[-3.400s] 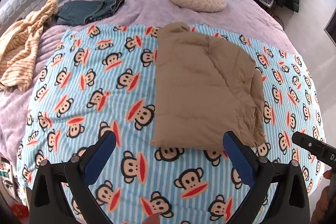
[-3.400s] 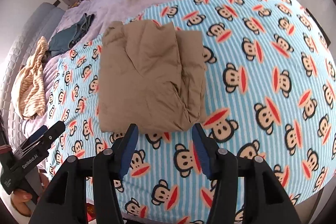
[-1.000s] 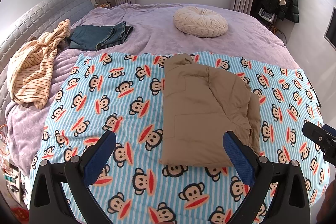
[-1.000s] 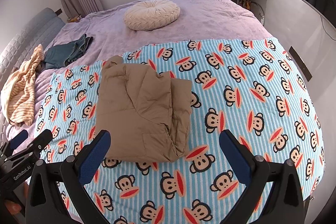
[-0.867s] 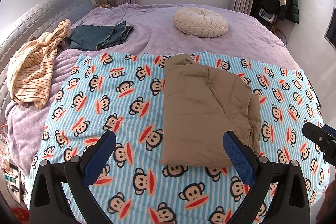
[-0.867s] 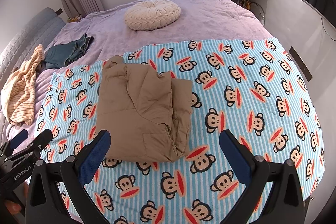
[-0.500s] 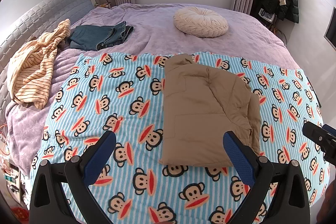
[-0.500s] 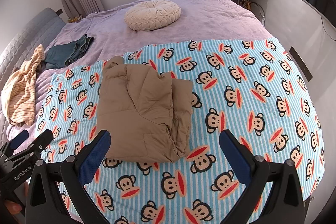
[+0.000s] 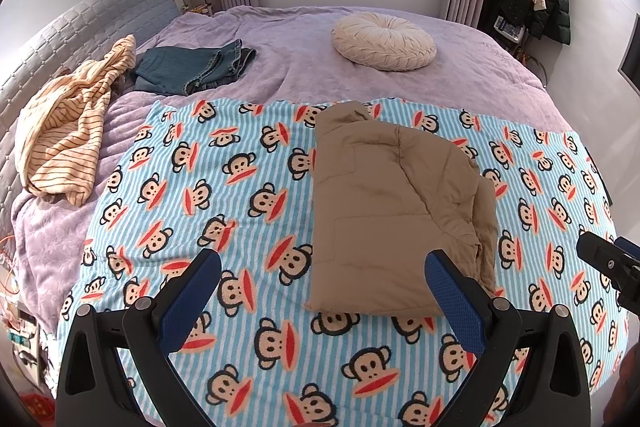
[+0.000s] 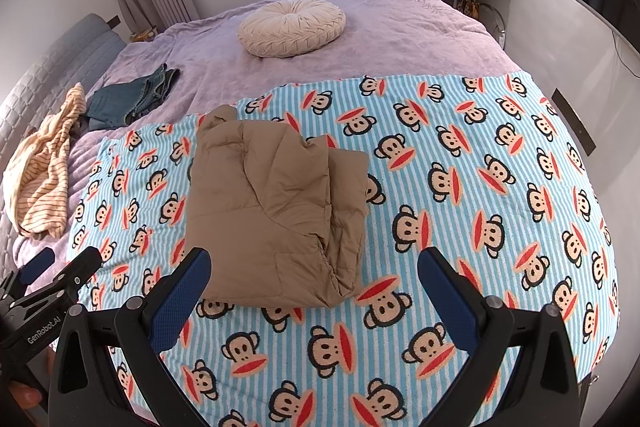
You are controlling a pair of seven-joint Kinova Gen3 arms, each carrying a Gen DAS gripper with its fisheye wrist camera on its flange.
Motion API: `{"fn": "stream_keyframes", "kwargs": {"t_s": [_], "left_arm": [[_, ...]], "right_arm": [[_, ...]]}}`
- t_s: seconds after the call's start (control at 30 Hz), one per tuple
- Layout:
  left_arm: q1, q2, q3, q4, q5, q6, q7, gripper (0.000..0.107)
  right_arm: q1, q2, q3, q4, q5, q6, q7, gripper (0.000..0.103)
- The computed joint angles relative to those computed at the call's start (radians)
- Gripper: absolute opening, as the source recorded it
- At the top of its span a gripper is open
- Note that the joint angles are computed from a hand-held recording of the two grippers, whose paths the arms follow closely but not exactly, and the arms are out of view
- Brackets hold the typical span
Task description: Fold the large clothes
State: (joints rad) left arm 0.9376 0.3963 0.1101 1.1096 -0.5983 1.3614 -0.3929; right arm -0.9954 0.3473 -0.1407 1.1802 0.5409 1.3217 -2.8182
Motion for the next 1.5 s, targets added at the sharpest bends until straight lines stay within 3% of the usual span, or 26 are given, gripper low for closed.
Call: {"fn": "stream_keyframes", "kwargs": {"t_s": [1.5], "left_arm": [[0.018, 0.007, -0.006, -0.029, -0.010, 0.030, 0.023, 0.102]], "right_arm": [[-0.006, 0.000, -0.001, -0.001, -0.001, 0.004, -0.009, 0.103]]}}
